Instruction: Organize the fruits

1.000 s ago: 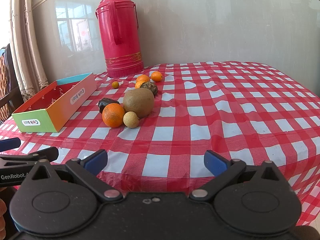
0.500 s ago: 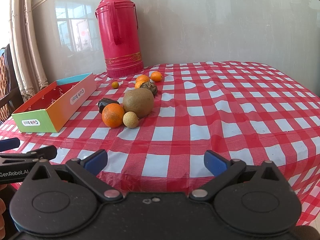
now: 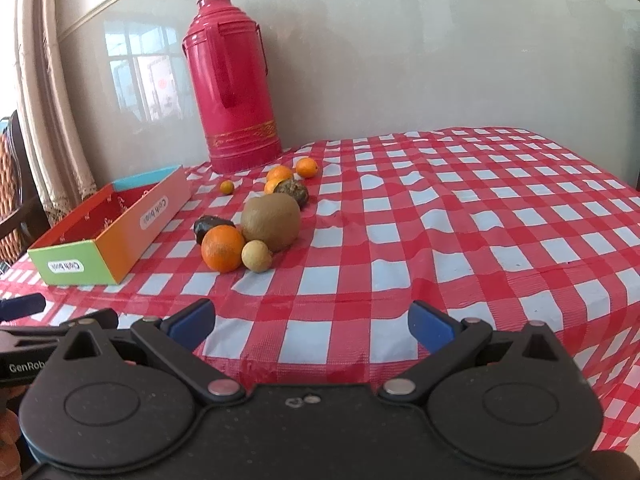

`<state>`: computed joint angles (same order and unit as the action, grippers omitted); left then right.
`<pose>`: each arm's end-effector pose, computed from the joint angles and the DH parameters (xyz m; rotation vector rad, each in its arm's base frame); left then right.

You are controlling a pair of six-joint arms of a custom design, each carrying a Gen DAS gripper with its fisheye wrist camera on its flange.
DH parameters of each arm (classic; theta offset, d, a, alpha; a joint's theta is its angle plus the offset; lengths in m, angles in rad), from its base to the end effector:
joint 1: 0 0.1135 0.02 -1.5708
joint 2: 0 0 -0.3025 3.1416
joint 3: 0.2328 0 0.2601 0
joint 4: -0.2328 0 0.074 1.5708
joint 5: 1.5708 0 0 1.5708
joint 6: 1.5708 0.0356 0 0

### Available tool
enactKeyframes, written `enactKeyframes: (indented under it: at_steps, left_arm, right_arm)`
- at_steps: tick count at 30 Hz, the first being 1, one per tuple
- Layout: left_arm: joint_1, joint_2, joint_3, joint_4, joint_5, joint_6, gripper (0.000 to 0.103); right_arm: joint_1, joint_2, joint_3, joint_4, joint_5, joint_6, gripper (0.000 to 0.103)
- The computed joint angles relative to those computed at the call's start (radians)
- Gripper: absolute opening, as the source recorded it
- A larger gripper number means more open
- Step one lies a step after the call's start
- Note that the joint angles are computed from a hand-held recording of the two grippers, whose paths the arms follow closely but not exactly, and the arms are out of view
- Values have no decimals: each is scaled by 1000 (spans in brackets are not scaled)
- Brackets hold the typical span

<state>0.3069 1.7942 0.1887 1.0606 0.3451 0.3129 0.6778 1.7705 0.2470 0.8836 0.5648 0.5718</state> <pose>0.2230 0.0580 0.0977 0.2095 2.0698 0.0120 0.1953 0.1328 0.0979 0.1925 2.0929 0.1216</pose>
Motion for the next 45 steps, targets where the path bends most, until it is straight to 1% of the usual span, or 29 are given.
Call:
enactKeyframes:
  at_steps: [9, 14, 19, 22, 25, 28, 32, 34, 35, 39, 41, 42, 43, 45]
  left_arm:
    - [13, -11, 2, -14, 18, 7, 103]
    - [3, -15, -4, -6, 11, 19, 103]
    - [-24, -23, -34, 59, -3, 58, 103]
    - [-55, -35, -33, 59, -21, 82, 103]
    - [-87, -61, -17, 19, -35, 81, 103]
    - [-127, -100, 25, -86, -26, 83, 103]
    - [-195, -101, 82, -150, -49, 42, 103]
    - [-235, -88, 121, -189, -79, 6, 103]
    - [-251, -78, 139, -203, -88, -14, 103]
    - [-297, -19, 187, -190, -122, -91, 102]
    - [-314, 11, 221, -208, -132, -111, 88]
    - [-322, 24, 244, -235, -135, -115, 82]
    - [-328, 36, 270, -272, -135, -122, 81]
    - [-340, 68, 293, -275, -160, -140, 75]
  right_arm:
    - [1, -8, -30, 57, -1, 12, 97]
    - [-23, -13, -54, 107, -28, 24, 97]
    - [-48, -21, -96, 186, -39, 49, 97]
    - [-80, -22, -117, 220, -58, 73, 97]
    - [-97, -19, -135, 249, -48, 95, 97]
    - [-116, -11, -154, 289, -46, 101, 97]
    - [-137, 5, -181, 351, -59, 101, 97]
    - [-146, 16, -194, 386, -63, 106, 97]
    - [-149, 15, -197, 391, -65, 110, 97]
    - [-154, 20, -203, 405, -63, 100, 97]
    - [-148, 19, -204, 405, -48, 94, 97]
    - [-147, 18, -204, 405, -41, 93, 97]
    - [-146, 18, -204, 406, -37, 96, 97]
    - [-153, 23, -211, 423, -42, 100, 97]
